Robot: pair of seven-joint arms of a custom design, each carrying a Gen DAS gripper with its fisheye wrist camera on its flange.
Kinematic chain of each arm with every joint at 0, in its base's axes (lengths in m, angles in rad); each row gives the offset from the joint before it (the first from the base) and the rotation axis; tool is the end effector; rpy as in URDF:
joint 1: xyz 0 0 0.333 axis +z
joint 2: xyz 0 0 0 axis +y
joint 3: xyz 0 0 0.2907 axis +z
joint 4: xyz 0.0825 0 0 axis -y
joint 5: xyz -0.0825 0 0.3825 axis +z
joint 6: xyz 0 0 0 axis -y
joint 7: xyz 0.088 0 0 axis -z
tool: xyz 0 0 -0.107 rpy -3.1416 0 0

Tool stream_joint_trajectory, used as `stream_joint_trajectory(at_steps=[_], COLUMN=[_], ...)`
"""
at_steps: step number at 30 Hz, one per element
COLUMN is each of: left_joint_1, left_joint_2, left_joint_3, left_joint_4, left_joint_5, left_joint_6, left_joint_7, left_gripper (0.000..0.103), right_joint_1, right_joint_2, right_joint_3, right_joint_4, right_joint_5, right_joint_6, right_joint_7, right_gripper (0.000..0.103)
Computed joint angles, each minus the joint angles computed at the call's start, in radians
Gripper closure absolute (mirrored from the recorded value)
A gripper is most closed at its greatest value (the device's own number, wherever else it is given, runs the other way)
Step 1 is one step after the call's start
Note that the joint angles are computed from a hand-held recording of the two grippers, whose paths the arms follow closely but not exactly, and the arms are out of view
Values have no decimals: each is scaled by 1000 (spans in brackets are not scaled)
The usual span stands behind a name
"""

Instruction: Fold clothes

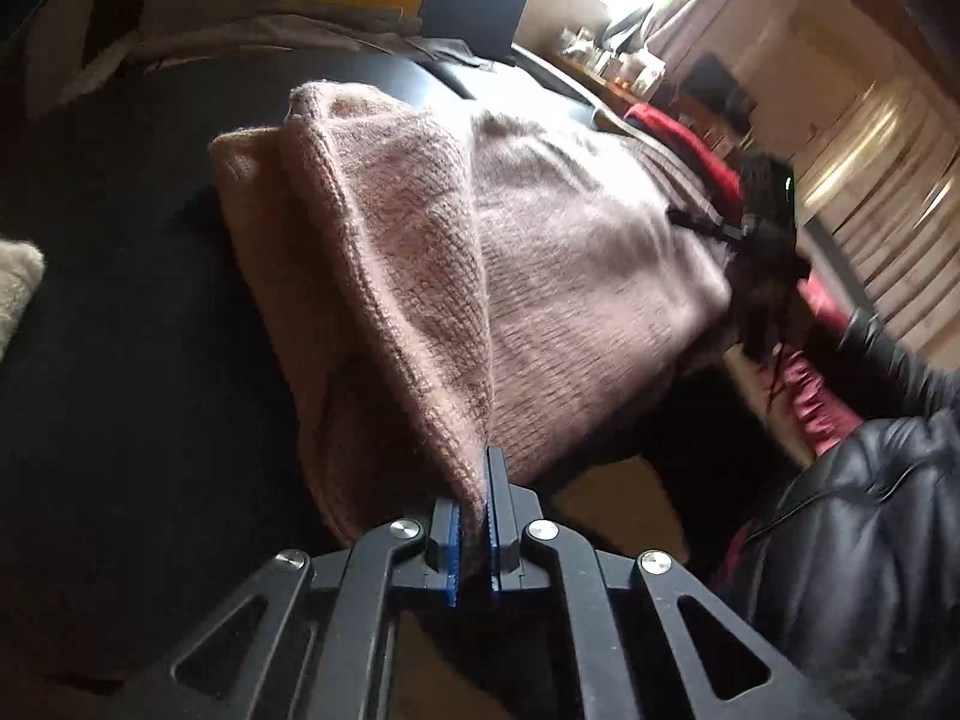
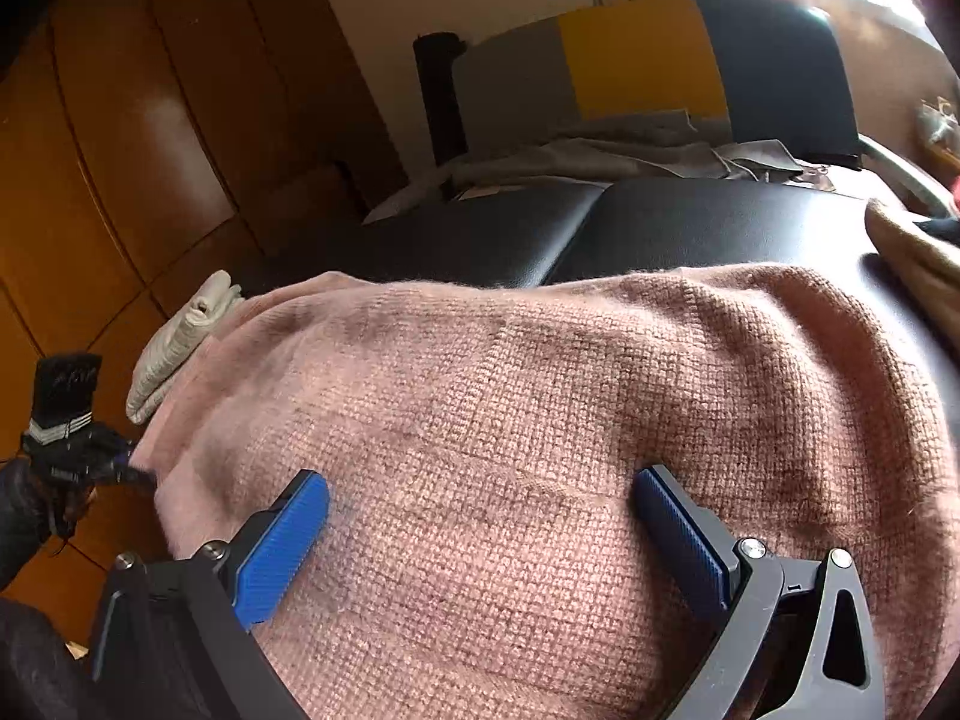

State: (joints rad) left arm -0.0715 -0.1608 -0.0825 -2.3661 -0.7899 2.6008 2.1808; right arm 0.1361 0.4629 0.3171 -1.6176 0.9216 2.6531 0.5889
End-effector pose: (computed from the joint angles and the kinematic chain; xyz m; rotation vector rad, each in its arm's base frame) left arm 0.5068 -0.0644 0.4031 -1.9120 2.2388 -0.9652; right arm 0.6544 0.2590 0.4003 -1.9899 0.9936 -0.0705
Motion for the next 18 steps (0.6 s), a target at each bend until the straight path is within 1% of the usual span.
stream_joint_trajectory(at_steps=[2,6,8,11,12,13,14,15,16,18], left_joint_1=[6,1,-7,-12,-15,-20,-22,-17,-5,16], left_joint_2=[-6,-19,-19,-36,-42,-49,-49,-41,-27,28], left_joint_3=[-5,1,2,21,30,43,54,56,48,31], left_joint_4=[-16,-48,-53,-50,-48,-44,-33,-18,-1,58], left_joint_5=[26,-5,-35,-121,-168,-242,-308,-337,-316,-231], left_joint_6=[16,41,64,71,83,108,129,148,165,178], left_joint_7=[-44,-71,-79,-82,-73,-47,-29,-36,-71,-149], left_gripper=[98,98,97,95,90,84,81,78,76,73], right_joint_1=[8,9,10,16,19,21,23,24,26,32], right_joint_2=[4,3,1,-2,-4,-5,-6,-6,-7,-10], right_joint_3=[-5,-3,-1,-1,-3,-3,-3,-3,-4,-11], right_joint_4=[5,1,-5,-13,-16,-19,-20,-22,-23,-23], right_joint_5=[-19,-38,-43,-60,-69,-79,-85,-93,-104,-134], right_joint_6=[2,13,23,42,48,54,58,63,65,64], right_joint_7=[9,16,18,31,40,48,58,69,82,112], right_gripper=[0,0,0,0,0,0,0,0,0,0])
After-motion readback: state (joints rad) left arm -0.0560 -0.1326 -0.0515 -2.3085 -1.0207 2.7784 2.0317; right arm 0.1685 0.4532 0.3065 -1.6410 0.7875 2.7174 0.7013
